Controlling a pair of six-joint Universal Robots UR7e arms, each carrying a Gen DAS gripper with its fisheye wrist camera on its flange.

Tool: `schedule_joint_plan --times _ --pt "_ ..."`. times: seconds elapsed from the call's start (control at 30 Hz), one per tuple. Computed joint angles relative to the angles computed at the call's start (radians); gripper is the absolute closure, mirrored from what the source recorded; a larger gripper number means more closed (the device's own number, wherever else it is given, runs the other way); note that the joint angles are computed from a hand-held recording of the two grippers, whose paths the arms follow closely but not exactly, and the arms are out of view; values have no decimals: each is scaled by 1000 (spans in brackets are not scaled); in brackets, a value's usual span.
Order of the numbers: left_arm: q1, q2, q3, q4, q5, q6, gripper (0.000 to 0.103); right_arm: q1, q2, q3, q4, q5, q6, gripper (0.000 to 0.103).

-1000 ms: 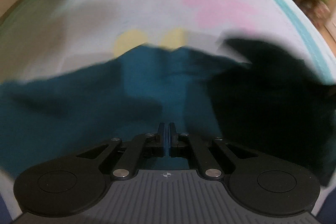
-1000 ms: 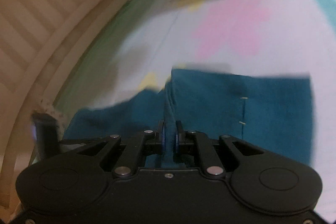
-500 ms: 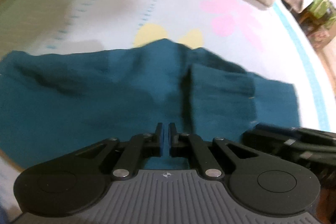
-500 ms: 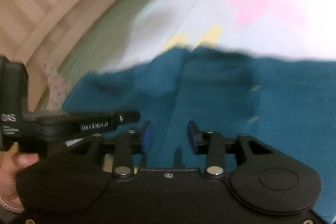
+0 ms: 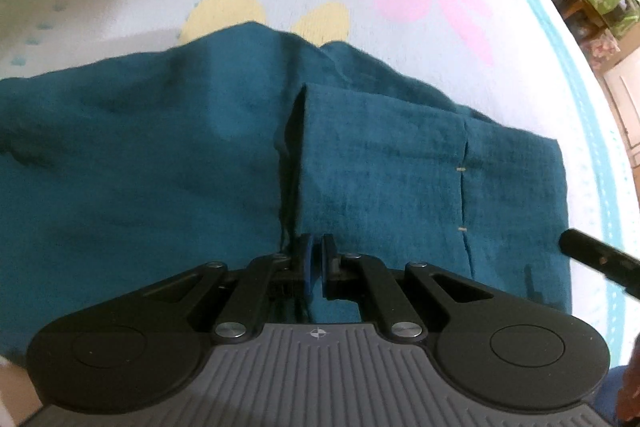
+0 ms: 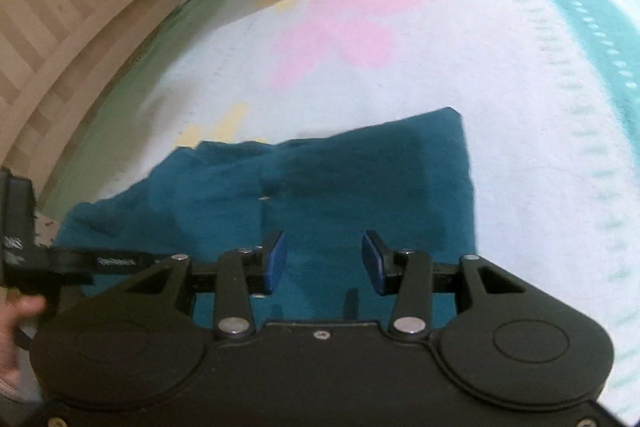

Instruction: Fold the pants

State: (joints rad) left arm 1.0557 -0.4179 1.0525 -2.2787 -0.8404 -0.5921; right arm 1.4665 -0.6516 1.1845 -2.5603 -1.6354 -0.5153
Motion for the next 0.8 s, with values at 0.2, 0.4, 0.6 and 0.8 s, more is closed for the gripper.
schedule_joint_plan --times 0.2,0.4,0.6,0.8 --pt "-1 -20 55 -60 -9 15 98 -44 -1 60 -130 103 -102 50" --pt "-10 4 46 -100 26 78 98 -52 29 46 -169 67 -162 51" --pt "-8 6 35 -100 20 50 98 -51 53 19 -163 24 -172 51" --pt "-52 -2 104 -146 189 20 98 -59 52 15 -151 42 -159 51"
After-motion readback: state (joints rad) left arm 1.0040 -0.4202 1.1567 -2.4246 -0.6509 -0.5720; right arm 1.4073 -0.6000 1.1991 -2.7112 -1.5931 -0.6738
